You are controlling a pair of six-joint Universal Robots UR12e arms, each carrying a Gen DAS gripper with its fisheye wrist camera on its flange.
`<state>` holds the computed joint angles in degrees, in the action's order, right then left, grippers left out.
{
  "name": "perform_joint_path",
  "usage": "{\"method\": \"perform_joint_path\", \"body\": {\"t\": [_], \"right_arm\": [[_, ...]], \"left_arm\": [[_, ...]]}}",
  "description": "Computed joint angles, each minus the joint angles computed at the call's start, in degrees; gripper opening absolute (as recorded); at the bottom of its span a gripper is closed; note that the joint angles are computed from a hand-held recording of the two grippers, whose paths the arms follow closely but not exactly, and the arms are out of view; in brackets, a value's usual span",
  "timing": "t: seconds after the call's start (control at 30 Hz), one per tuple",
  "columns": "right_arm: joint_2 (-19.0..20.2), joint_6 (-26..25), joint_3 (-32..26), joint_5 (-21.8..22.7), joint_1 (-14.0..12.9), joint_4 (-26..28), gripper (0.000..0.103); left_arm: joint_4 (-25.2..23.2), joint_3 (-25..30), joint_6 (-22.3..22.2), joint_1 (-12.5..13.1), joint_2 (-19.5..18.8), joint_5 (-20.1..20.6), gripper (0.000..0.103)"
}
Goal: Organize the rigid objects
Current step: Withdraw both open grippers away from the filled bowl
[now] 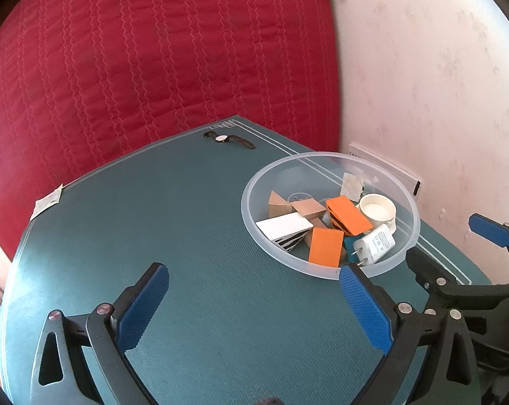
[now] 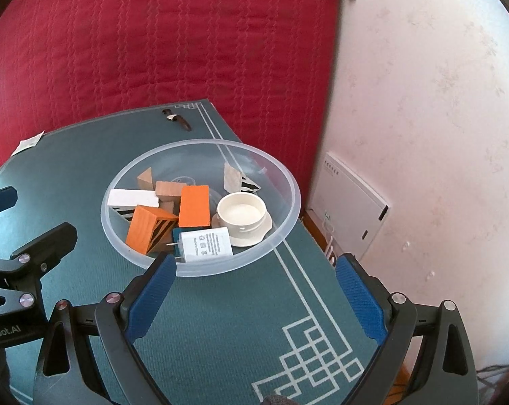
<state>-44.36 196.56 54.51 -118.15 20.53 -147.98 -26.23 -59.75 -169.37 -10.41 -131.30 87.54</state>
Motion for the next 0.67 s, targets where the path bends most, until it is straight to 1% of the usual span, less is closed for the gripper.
{"method": "perform_joint_path", "body": {"t": [0.53,0.67], "right_arm": [[-0.18,0.07,0.22,0.09,-0.02,0.1,0.096],[-0.14,0.02,0.16,0.11,-0.03,0.12,0.096]], "left_arm": [[0.38,-0.28,0.33,0.04,0.02,-0.18,0.103],[-0.45,0.1,0.25,0.12,-0.15,-0.46,0.103]]}}
